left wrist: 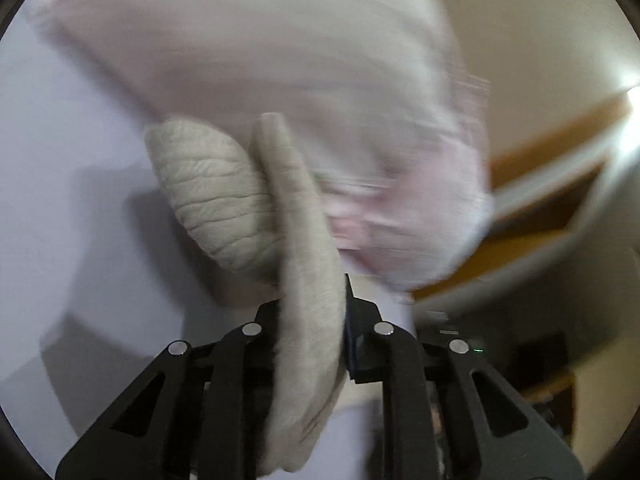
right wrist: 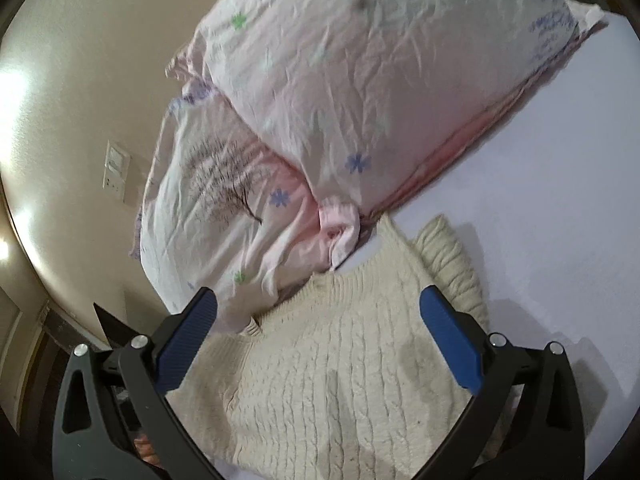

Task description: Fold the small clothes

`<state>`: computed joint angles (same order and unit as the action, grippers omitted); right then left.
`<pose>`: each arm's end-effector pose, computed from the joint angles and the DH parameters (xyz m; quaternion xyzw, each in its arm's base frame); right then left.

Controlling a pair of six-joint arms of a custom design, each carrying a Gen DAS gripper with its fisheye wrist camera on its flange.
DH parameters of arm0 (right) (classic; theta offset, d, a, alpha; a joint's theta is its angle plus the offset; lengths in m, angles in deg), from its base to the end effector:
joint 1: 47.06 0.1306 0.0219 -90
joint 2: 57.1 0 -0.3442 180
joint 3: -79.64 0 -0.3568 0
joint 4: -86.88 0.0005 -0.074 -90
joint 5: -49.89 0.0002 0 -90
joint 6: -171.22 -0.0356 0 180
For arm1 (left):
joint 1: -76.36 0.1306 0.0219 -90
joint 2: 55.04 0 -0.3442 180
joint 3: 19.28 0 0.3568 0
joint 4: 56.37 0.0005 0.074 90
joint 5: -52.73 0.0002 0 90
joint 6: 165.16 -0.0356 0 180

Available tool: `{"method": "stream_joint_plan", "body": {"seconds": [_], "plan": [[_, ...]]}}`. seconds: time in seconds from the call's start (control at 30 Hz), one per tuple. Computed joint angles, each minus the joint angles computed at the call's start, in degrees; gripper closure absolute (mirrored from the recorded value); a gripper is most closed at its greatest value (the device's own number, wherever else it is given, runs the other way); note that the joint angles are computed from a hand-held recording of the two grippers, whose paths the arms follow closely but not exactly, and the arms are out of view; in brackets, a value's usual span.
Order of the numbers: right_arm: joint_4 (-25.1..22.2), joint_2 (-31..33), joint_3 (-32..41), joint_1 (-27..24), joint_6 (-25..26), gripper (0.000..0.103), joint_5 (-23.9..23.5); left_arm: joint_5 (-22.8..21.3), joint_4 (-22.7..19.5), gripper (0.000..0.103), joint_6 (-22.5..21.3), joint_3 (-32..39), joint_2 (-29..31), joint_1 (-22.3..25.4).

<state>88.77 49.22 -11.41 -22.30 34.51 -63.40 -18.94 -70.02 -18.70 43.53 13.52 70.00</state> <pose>0.5046 0.2477 0.3257 0.0284 0.7885 0.4767 0.3875 0.3492 -0.0507 0.3792 -0.2578 0.7689 -0.4083 0.4191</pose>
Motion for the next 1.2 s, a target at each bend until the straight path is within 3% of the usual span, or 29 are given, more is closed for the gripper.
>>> {"method": "stream_joint_plan", "body": {"seconds": [0.07, 0.1, 0.17, 0.23, 0.27, 0.3, 0.33, 0.37, 0.43, 0.47, 0.5, 0.53, 0.57, 0.67, 0.7, 0.8, 0.9, 1.0, 1.07, 1.1, 1.13, 1.17, 1.2], "plan": [[1.7, -1.6, -1.7, -0.6, -0.3, 0.002, 2.9, 1.2, 4.9, 0.086, -1.4, 6.6, 6.9, -5.3], [2.2, -2.4, -2.6, -0.9, -0.1, 0.002, 4.5, 1.8, 5.1, 0.086, -2.6, 10.1, 10.6, -7.3], [2.8, -3.7, -4.1, -1.7, 0.0, 0.002, 7.7, 2.2, 2.1, 0.086, -5.9, 19.2, 19.8, -11.4], [2.3, -4.2, -4.7, -2.6, -0.3, 0.002, 9.3, 3.6, -4.4, 0.086, -8.3, 30.8, 31.3, -14.9], [1.9, -4.4, -4.9, -3.1, 0.3, 0.002, 9.8, 6.9, -6.0, 0.086, -7.3, 35.6, 36.8, -15.8], [0.4, -4.5, -4.8, -3.6, 0.1, 0.002, 10.6, 10.1, -4.7, 0.086, -4.4, 37.5, 39.7, -16.1], [1.5, -4.5, -5.4, -4.4, -1.9, 0.002, 9.4, 15.3, -0.5, 0.086, -0.7, 37.4, 40.7, -16.0], [2.6, -4.3, -5.7, -4.9, -3.6, 0.002, 7.9, 17.5, 5.0, 0.085, 1.3, 35.4, 39.9, -15.9], [3.0, -3.9, -5.5, -5.9, -5.3, 0.002, 4.0, 15.0, 8.1, 0.078, -1.2, 31.6, 35.8, -15.7], [1.5, -3.6, -4.4, -6.4, -5.1, 0.002, 0.2, 12.8, 8.2, 0.058, -2.9, 29.4, 33.0, -15.4], [-1.8, -3.5, -3.0, -6.6, -3.5, 0.002, -2.1, 8.4, 6.5, 0.039, -5.2, 26.2, 28.7, -14.8], [-7.9, -2.4, 0.3, -6.8, 0.6, 0.002, -5.0, 4.2, 2.9, 0.036, -7.4, 24.9, 25.9, -14.4], [-13.8, -1.6, 3.0, -6.9, 3.9, 0.002, -6.3, -2.2, -3.7, 0.036, -11.1, 23.7, 22.7, -14.1], [-31.8, 3.8, 13.5, -7.5, 11.2, 0.002, -10.8, -9.9, -14.5, 0.030, -14.6, 22.5, 20.0, -13.0], [-36.7, 6.0, 16.8, -7.8, 11.9, 0.002, -12.2, -9.9, -16.6, 0.030, -14.1, 22.0, 20.2, -12.2], [-44.2, 10.4, 22.9, -7.9, 14.3, 0.002, -15.9, -8.4, -19.7, 0.030, -11.5, 21.9, 22.5, -11.7], [-50.4, 13.7, 27.6, -7.1, 18.1, 0.002, -17.2, -7.3, -18.3, 0.024, -10.8, 21.5, 24.1, -12.0], [-49.2, 12.7, 26.2, -6.4, 19.4, 0.003, -16.1, -7.4, -17.6, 0.019, -10.8, 20.3, 23.9, -12.7], [-47.4, 12.7, 24.8, -5.9, 19.5, 0.022, -17.8, -7.2, -17.0, 0.018, -9.6, 20.7, 24.6, -13.2], [-45.0, 11.6, 23.0, -5.5, 19.5, 0.034, -15.9, -6.1, -15.4, 0.018, -8.3, 20.2, 25.0, -13.4], [-43.1, 10.7, 21.1, -5.3, 19.9, 0.056, -16.5, -6.4, -12.9, 0.018, -8.0, 19.4, 25.1, -13.8], [-40.3, 9.8, 19.1, -5.2, 18.5, 0.060, -16.9, -6.8, -13.0, 0.021, -8.8, 20.2, 25.8, -14.1], [-38.5, 9.0, 17.9, -4.9, 18.1, 0.064, -16.5, -8.4, -15.1, 0.032, -10.7, 21.5, 26.7, -14.6]]}}
